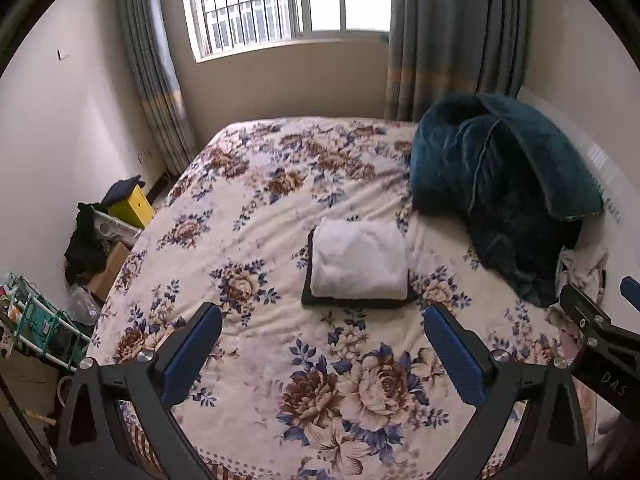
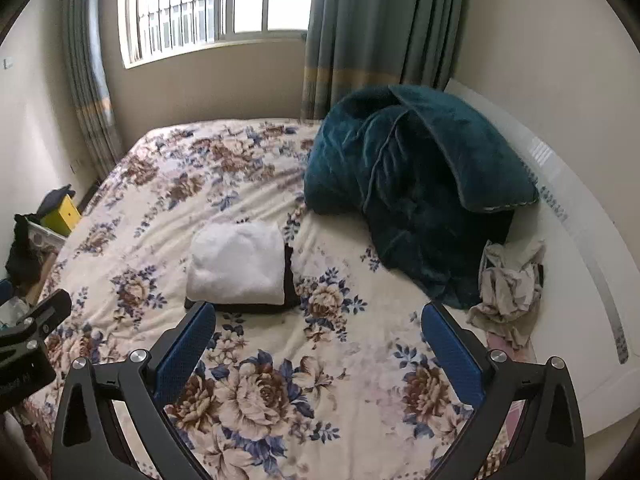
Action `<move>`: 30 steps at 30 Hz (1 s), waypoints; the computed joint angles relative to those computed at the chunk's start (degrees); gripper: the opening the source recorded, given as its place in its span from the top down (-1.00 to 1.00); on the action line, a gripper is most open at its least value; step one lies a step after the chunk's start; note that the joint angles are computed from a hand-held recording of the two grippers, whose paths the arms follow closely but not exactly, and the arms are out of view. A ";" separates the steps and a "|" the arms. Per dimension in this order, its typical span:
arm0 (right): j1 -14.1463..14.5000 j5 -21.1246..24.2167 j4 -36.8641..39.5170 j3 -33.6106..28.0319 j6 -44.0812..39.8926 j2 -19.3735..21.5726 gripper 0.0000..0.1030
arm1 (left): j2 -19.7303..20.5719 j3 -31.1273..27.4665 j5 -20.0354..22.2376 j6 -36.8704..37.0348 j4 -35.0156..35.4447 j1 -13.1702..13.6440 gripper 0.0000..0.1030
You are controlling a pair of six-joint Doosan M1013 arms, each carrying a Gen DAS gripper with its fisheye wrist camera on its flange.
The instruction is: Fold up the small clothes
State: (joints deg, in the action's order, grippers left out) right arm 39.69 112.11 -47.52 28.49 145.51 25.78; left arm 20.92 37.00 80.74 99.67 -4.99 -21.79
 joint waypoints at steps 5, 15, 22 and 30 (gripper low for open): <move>3.26 2.76 -5.83 -6.02 -3.16 1.10 -1.00 | -2.41 1.19 -1.45 -0.33 -0.56 -0.04 -1.00; 6.98 6.35 -11.98 -15.42 -8.88 3.70 -1.00 | -5.47 3.79 -3.21 -1.57 -0.48 -0.01 -1.00; 7.76 5.57 -12.44 -15.45 -9.04 3.10 -1.00 | -6.33 4.65 -4.85 -1.82 0.62 -0.09 -1.00; 7.30 4.48 -11.90 -15.49 -9.89 3.11 -1.00 | -6.23 4.25 -5.38 -2.73 1.74 0.08 -1.00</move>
